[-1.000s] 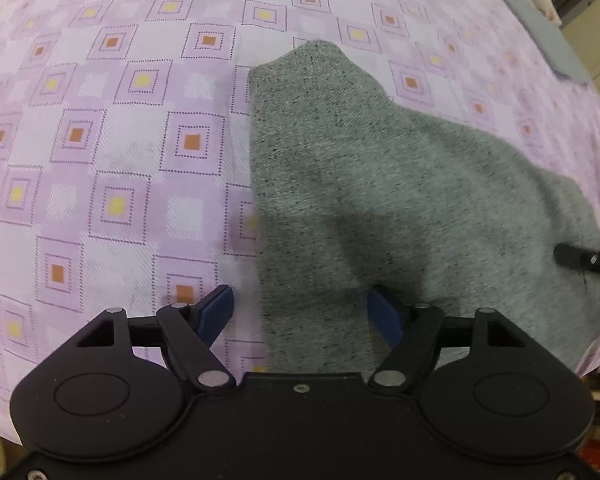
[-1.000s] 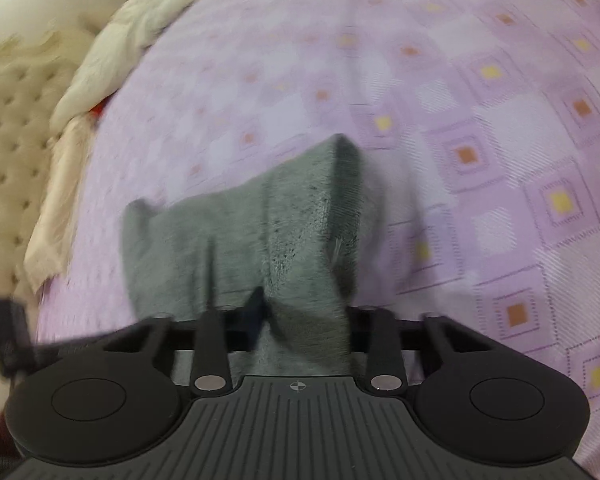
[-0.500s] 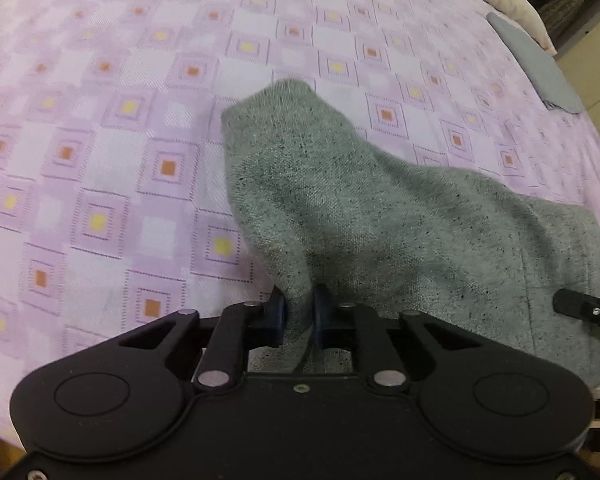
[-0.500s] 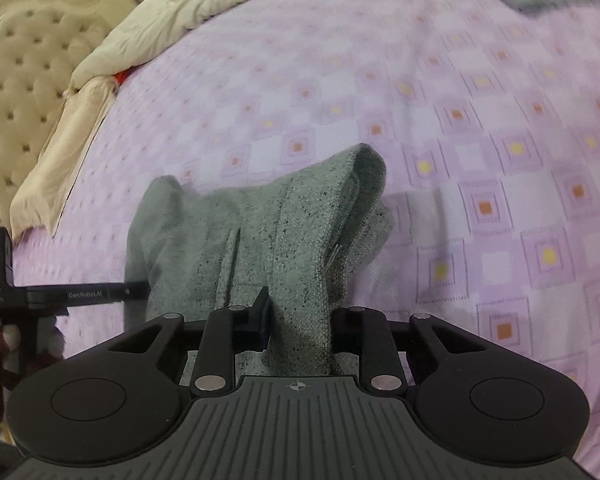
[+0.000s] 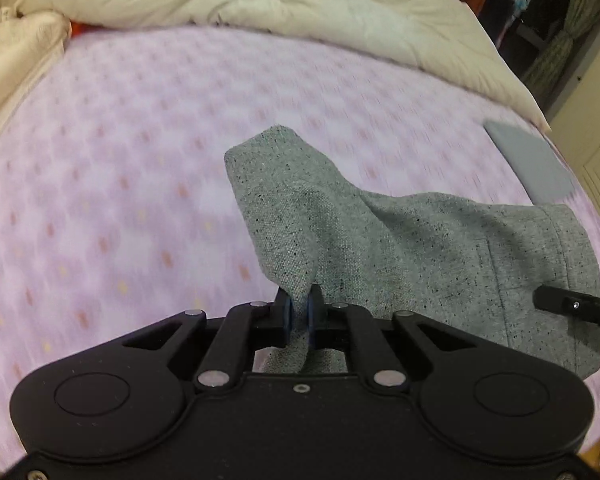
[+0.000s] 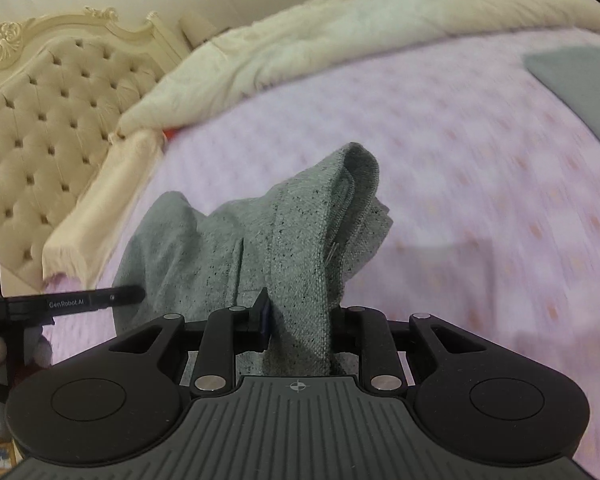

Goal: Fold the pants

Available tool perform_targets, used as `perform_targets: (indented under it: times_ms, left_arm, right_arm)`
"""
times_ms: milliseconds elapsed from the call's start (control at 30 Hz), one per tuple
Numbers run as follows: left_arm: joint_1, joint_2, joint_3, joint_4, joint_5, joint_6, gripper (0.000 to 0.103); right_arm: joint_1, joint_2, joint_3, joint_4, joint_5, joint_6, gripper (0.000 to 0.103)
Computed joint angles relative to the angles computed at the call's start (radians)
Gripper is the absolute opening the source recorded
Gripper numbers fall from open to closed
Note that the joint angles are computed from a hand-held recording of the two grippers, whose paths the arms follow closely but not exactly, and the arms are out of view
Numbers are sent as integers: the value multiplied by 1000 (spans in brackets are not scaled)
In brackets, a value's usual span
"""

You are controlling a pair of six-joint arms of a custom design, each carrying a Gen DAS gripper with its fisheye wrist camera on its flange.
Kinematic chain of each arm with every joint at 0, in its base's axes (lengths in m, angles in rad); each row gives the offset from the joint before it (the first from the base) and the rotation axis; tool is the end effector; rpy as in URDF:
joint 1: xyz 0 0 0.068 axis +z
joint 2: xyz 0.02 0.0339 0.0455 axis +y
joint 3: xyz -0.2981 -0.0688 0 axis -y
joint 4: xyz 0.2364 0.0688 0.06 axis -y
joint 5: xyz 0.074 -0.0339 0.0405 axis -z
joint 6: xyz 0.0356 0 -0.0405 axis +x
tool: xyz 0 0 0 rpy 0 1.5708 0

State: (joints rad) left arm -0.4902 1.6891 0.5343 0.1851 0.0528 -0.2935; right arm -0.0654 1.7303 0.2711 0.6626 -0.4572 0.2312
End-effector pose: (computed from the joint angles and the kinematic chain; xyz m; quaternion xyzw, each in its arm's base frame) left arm 0.2352 -0.1276 0.1272 0.1015 0.9495 -0.1363 0.2639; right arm 0.2279 0.0008 0.1038 0.0487 0.9047 0.2396 0.3490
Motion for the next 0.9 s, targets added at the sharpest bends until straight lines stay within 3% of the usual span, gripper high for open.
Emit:
perform_targets:
  times_ms: [67, 167, 233, 333, 533, 600, 667, 800, 900]
  left_arm:
    - [60, 59, 76, -17, 14, 51, 11]
    - [113, 212, 200, -55, -23, 71, 24]
    - [117, 352, 300, -119, -121, 33, 20]
    - [124, 419, 353, -167, -190, 24, 19]
    - [11, 387, 318, -46, -210, 81, 23]
    - [-24, 402, 338, -31, -188, 100, 45]
    - [-50, 431, 365, -37, -167, 83, 52]
    - [-95, 499, 345, -42, -175, 68, 52]
    - [-106, 523, 261, 53, -192, 92, 55]
  right_arm:
    - [48, 108, 91, 15, 84, 59, 29]
    - [109, 266, 260, -110, 295, 119, 33]
    - [155, 311, 308, -147, 454, 138, 33]
    - [213, 305, 263, -33, 559, 129, 33]
    - [354, 371, 313, 55, 616, -39, 32]
    - [386, 412, 379, -11, 645, -9, 32]
    - [404, 441, 415, -70, 666, 32, 32]
    - [405, 537, 376, -20, 616, 69, 32]
    - [383, 544, 347, 40, 568, 75, 32]
